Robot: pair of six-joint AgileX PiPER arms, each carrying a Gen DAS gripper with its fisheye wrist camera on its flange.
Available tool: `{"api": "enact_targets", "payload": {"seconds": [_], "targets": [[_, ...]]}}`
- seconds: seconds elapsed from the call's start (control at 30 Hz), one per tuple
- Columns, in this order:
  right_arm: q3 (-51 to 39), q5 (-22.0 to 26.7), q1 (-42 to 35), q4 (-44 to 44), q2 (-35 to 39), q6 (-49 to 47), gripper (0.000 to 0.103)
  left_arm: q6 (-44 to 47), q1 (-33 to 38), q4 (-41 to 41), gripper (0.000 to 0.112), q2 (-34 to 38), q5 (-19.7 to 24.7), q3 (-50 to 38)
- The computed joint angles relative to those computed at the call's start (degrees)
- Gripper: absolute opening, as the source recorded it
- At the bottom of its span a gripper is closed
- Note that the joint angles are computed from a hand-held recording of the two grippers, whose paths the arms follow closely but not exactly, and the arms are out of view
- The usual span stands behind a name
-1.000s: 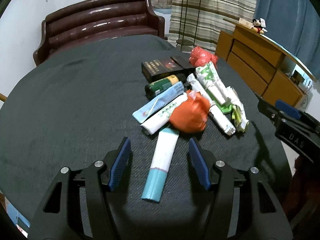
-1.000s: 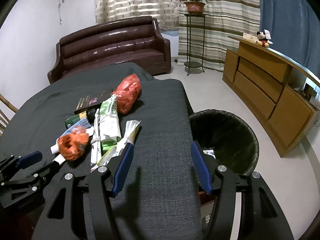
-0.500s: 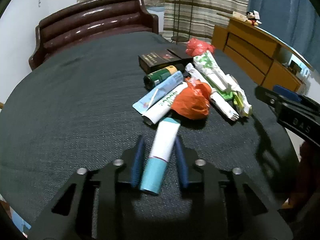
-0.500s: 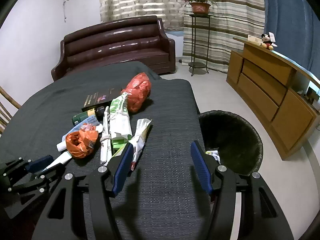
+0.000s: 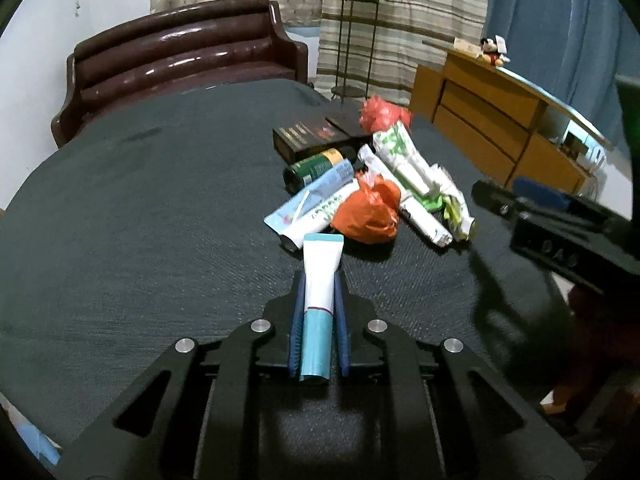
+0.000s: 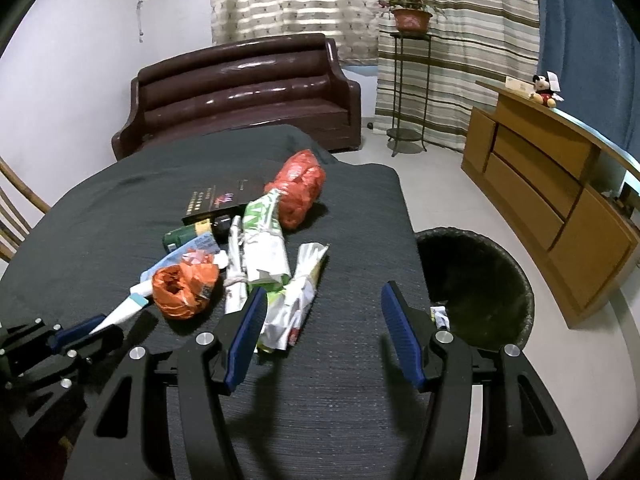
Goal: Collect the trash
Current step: 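Grasp the orange plastic bag with the right gripper while the left holds the tube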
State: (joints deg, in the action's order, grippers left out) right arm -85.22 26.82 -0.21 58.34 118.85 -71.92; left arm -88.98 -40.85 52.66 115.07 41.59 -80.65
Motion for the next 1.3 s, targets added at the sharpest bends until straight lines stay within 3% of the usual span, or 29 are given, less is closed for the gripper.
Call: {"api": "enact_targets", "payload": {"seconds": [0.5,0.77,1.13,1.3], "targets": [[1.7,1.3,3.7,0.7,-1.6,-2.3,0.061,-7.2,3.4,3.8,0.014,-4.1,2.4,3.8],[1.2,2.6,6.6,-0.3,-1.2,-2.5,0.070,-8.9,5.8,4.5,0.014,-5.2,2.5,6.4],[-3.0,2.0,10.0,-9.6,1.1,6.8,0.070,-8.6,8.2,4.1,0.014,-4.9,0.0,7.2],[-5.5,3.8,10.5,-14.6,2.5,11.8,0.054,-8.3,8.4,3.7,0.014,-4.4,-0.2,6.6]]}}
